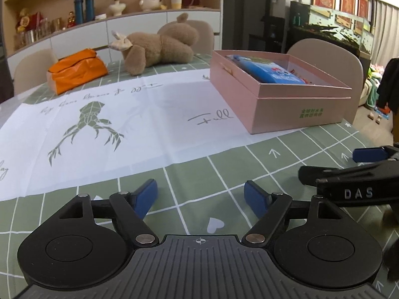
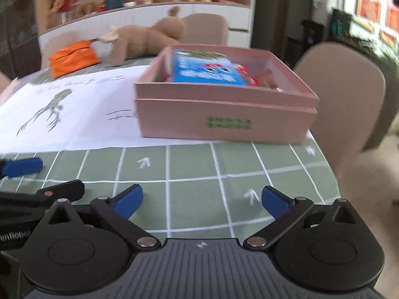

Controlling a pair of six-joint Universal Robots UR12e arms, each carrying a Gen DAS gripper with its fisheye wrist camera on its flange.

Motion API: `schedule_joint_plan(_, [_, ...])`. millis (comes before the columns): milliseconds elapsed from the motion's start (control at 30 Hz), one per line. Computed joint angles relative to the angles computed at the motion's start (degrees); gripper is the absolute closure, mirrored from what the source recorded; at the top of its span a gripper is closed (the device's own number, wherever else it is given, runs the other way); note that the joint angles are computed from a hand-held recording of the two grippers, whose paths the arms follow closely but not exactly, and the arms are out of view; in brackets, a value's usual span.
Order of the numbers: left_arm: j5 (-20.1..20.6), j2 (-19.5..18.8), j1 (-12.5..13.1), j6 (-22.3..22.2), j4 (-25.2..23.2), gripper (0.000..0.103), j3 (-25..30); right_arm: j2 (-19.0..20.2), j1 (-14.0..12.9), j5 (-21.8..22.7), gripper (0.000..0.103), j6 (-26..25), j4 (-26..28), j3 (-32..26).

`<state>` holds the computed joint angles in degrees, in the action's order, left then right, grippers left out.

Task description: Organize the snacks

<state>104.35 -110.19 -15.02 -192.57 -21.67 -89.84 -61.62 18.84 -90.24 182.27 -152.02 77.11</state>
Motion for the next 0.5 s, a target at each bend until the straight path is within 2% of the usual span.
schedule_joint_plan(233, [1.23, -0.51, -0.32, -0.38, 1.12, 0.021, 0.18, -0.88, -0.15, -0.81, 0.0, -0.37, -4.85, 2.86])
schedule_joint_plan(500, [0.49, -0.38, -0.1, -0.04, 1.24, 0.021, 0.04, -0.72, -0.18, -0.76, 0.0, -0.3, -4.65, 2.55])
